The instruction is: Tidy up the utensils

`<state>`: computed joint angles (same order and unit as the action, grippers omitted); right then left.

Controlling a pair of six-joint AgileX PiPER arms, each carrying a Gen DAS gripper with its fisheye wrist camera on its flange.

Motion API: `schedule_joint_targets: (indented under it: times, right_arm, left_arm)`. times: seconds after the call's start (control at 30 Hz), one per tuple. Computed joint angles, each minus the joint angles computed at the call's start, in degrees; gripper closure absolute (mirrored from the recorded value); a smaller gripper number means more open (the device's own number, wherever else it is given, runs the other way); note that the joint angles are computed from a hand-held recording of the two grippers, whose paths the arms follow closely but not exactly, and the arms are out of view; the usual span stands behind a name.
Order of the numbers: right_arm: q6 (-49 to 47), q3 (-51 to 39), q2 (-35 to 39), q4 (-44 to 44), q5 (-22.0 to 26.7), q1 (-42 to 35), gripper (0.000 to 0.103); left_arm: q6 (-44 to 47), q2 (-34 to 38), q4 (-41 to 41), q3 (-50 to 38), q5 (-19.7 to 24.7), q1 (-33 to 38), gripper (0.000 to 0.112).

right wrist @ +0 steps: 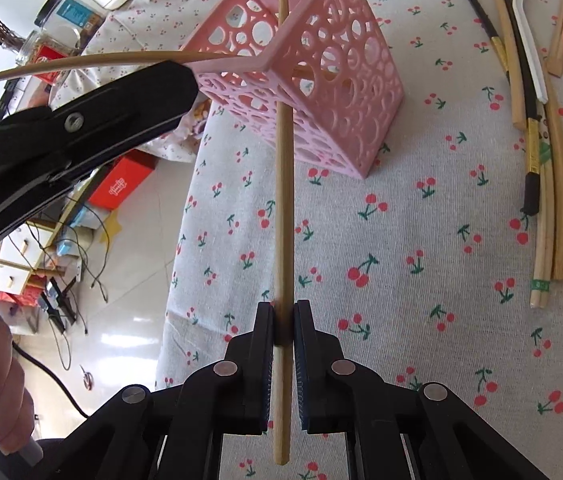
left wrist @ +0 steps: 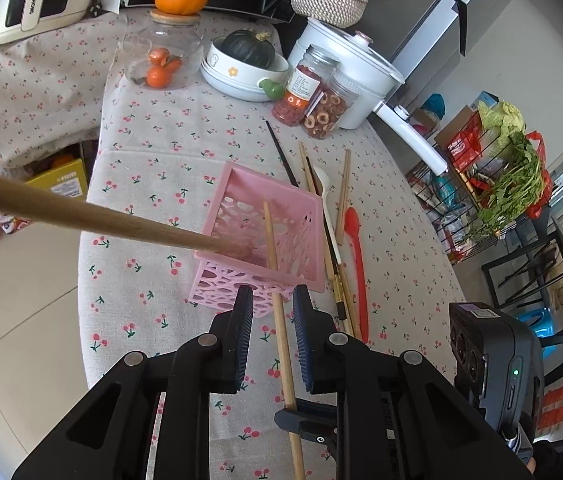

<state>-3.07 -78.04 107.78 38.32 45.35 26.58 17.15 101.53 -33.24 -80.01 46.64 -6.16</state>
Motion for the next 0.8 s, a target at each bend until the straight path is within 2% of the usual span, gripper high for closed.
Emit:
schedule_joint_targets:
  times: [0.13, 0.33, 0.53, 0.67, 0.73, 0.8]
  right_arm:
    - [-1.18, 1.69, -0.93, 1.19, 1.82, -0.77, 0.095]
    - [-3.41, 7.57, -5.71, 3.34, 4.39, -1.49, 0.095]
    - [-8.24, 16.18, -17.20, 4.94, 5.00, -2.35, 0.095]
    - [-10.53, 18.65, -23.30, 7.88, 5.93, -3.62, 0.095]
    - [-10.63, 19.29, -26.43, 8.77, 4.46, -4.09, 0.095]
    - [-10.83, 18.38, -28.32, 9.43, 0.84, -4.46, 0.095]
  left_arm:
    - [-3.00, 0.88, 3.72, -1.00, -1.92, -1.71, 0.091]
    - [-2.38, 1.09, 2.10, -1.55, -0.49, -1.44, 0.091]
    - [3.37, -5.59, -3.15, 4.00, -0.64, -0.15, 0.091]
    - [7.09, -11.34, -7.04, 7.59, -0.69, 2.36, 0.091]
    - [9.36, -14.64, -9.31, 9.46, -0.69, 4.13, 0.091]
    - [11.69, -17.99, -11.28, 11.38, -1.00, 5.97, 0.091]
